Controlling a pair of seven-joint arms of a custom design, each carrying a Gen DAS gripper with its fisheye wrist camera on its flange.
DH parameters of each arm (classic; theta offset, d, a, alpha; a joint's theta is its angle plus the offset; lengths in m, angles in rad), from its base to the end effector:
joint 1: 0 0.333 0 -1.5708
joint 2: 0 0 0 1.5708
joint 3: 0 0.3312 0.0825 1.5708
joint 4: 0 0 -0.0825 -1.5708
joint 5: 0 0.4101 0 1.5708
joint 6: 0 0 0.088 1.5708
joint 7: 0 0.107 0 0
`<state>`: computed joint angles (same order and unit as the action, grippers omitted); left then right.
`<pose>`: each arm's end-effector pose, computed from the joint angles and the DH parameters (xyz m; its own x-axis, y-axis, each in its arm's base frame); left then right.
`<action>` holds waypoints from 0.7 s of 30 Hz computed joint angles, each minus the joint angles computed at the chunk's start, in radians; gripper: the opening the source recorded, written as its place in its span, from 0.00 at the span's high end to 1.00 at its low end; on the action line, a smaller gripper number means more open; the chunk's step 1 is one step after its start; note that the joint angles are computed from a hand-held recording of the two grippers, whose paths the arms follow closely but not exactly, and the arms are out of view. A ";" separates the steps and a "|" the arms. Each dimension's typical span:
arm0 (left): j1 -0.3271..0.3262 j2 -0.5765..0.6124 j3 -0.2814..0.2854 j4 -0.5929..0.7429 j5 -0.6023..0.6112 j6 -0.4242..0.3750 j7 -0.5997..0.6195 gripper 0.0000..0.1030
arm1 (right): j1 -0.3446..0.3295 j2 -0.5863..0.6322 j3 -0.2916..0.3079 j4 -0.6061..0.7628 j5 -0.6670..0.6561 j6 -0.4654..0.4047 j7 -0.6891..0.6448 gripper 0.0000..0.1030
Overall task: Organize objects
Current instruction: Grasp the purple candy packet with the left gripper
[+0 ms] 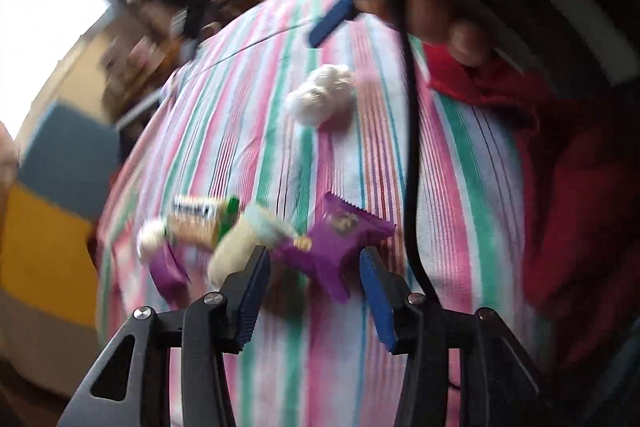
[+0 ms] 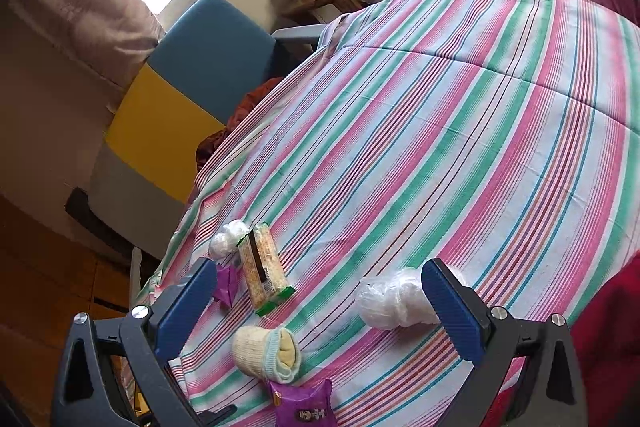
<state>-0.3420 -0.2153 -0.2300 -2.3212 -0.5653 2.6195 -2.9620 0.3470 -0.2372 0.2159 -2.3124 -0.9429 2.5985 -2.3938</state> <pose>0.4523 -0.2819 0.4805 -0.8615 0.2119 -0.4614 0.3926 0.8543 -0.3407 0.4353 0.2995 0.4886 -0.5877 -0.5303 -0.6111 -0.3095 0.8452 -0.4358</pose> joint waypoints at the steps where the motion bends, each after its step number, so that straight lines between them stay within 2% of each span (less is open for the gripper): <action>1: -0.011 0.004 -0.009 -0.012 0.022 0.039 0.060 0.54 | -0.001 -0.001 -0.001 -0.002 -0.002 0.007 0.004 0.00; 5: -0.002 0.039 -0.037 -0.002 0.176 0.031 0.105 0.53 | -0.009 -0.002 -0.007 -0.015 -0.009 0.046 0.026 0.00; 8: 0.007 0.095 -0.054 0.043 0.256 0.011 0.036 0.53 | -0.019 -0.003 -0.008 -0.026 -0.021 0.079 0.053 0.00; 10: 0.005 0.124 -0.051 0.093 0.247 -0.053 -0.018 0.54 | -0.024 -0.006 -0.006 -0.029 -0.025 0.084 0.061 0.00; 11: 0.004 0.134 -0.050 0.114 0.237 -0.084 -0.049 0.62 | -0.026 -0.008 -0.006 -0.031 -0.029 0.087 0.065 0.00; 16: 0.019 0.137 -0.023 0.166 0.131 -0.241 -0.162 0.65 | -0.038 -0.024 -0.003 -0.049 -0.037 0.082 0.098 0.00; 21: 0.076 0.109 0.020 0.147 0.014 -0.305 -0.348 0.65 | -0.041 -0.034 -0.002 -0.061 -0.021 0.072 0.108 0.00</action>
